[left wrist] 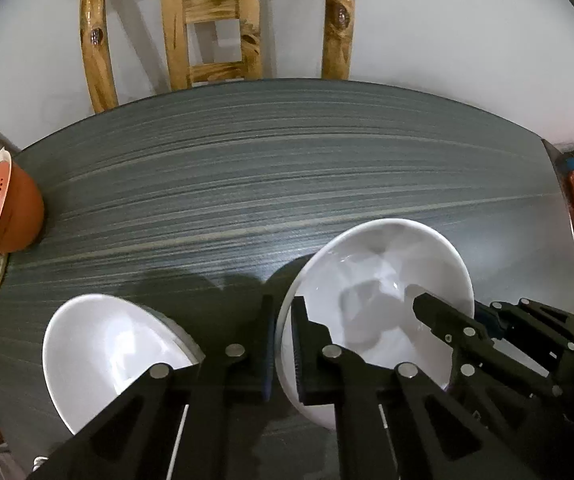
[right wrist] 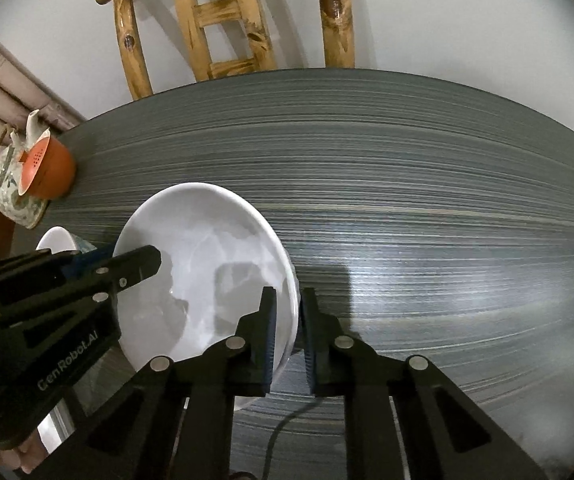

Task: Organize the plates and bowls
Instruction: 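Lift the white bowl with both grippers and carry it over the pink bowl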

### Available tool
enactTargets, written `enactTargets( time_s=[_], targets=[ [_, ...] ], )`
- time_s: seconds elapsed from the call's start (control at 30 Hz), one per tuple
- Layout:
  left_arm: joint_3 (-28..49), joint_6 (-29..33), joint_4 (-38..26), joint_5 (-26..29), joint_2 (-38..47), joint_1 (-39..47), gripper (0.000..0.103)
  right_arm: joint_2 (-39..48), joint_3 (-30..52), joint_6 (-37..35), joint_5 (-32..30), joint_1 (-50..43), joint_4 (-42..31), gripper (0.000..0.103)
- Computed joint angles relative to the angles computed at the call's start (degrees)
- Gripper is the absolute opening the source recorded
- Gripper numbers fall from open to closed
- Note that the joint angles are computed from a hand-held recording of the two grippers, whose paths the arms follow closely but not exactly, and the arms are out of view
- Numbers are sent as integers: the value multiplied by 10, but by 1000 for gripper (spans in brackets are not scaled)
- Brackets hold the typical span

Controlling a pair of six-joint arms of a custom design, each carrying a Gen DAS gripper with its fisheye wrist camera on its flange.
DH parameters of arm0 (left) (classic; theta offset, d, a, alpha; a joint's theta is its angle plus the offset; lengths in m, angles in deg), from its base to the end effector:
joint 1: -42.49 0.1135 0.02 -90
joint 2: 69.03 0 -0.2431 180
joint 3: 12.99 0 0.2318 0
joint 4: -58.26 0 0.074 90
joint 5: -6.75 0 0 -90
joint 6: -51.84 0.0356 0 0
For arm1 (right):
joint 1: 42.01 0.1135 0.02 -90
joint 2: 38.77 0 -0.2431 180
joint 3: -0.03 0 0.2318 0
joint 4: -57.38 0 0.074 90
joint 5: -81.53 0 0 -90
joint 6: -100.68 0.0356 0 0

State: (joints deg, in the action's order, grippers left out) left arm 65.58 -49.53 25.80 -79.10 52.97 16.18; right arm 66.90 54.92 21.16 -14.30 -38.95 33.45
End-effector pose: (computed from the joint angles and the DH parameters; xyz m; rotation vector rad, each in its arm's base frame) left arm 0.3071 -0.1547 0.0541 0.3931 2.8975 -0.2171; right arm 0.2605 0.0175 0.0624 0.1669 2.8778 0.1914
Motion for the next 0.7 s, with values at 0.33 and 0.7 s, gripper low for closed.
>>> enactTargets(
  time_s=[0.33, 0.7],
  targets=[
    [-56, -27, 23, -5, -32, -40, 6, -40, -43, -5, -6, -20, -10, 12],
    [-119, -46, 48, -5, -75, -56, 5, -102, -110, -13, -13, -36, -12, 11]
  ],
)
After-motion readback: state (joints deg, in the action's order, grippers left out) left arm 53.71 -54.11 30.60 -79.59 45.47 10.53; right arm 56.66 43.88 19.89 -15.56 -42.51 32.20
